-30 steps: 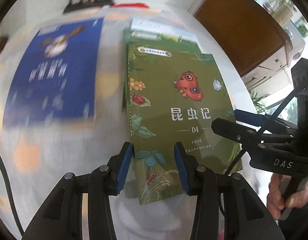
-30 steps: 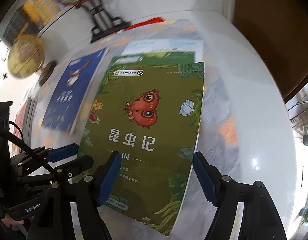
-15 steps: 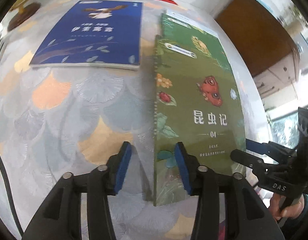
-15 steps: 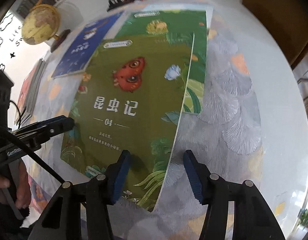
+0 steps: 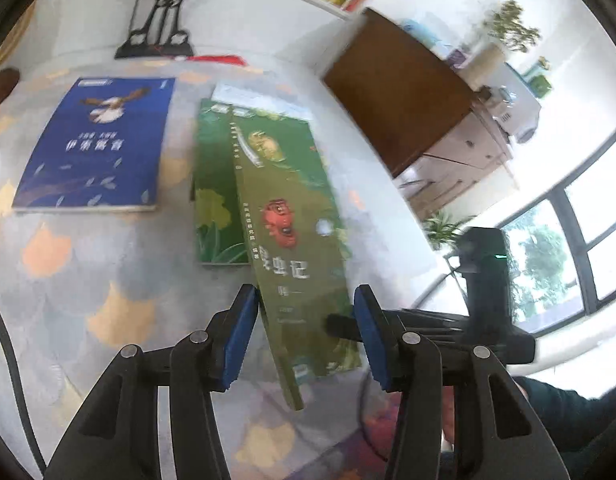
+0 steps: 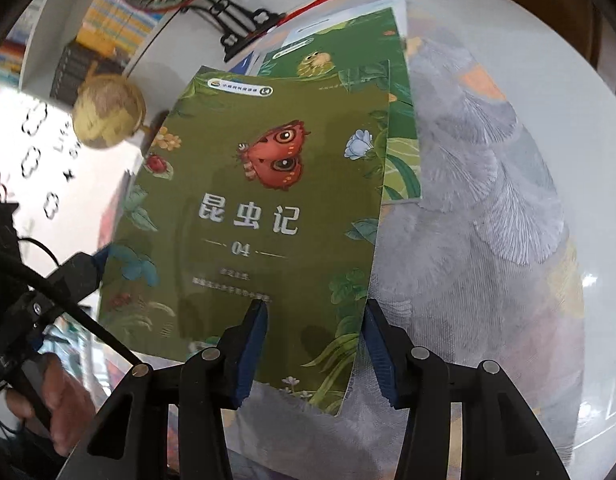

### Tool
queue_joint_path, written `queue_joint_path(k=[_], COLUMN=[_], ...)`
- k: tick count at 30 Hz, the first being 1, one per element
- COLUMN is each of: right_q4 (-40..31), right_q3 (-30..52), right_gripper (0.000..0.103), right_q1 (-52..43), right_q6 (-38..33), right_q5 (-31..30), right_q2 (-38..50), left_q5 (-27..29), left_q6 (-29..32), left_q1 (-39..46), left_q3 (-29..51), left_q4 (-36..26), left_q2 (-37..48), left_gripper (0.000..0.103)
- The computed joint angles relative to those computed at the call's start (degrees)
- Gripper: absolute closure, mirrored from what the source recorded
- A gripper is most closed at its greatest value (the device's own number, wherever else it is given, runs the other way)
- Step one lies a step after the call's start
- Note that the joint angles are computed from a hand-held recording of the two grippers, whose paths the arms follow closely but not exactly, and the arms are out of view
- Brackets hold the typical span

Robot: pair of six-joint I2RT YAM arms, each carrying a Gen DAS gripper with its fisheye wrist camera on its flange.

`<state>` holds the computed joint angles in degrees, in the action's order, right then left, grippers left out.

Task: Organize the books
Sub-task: 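Lift the beetle book upright with the left tool while the right tool grips it, then carry the butterfly-cover book with both tools onto the stack by the globe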

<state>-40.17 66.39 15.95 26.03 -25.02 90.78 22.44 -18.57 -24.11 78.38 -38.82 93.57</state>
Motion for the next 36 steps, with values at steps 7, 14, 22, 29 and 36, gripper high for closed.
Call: queue_joint_path(k=[7,14,22,29,36], right_q4=[0.94,-0.81,10.16,7.55,-4.05], right_q3=[-1.32,2.14,-5.75,-1.12,9.99], right_gripper=[0.050,0.043,0.032,0.070,0.072], right_q1=[0.19,1.23,-8.74,-3.21,8.82], right_q6=[1.11,0.59,11.58,7.20,-8.49], right_q5=[0.20,1.49,-20.26,-10.71,9.82], right_q2=[-1.50,1.57,1.53,0.50,1.55], left_q5=[0.27,14.47,32.03,18.73,0.49], left_q6=[-0.78,-9.95,-27.25,-11.07,0.53], left_q1=[0.66,3.40,7.77,4.85,-1.52], left_q3=[-1.86,-5.70,-14.58,-5.06,2.63], left_q4=[1.96,9.92,26.23,4.92,-6.00], left_q2=[6.58,6.81,5.43,6.13,4.25], left_gripper=[0.066,0.090,0.093,0.092,0.089])
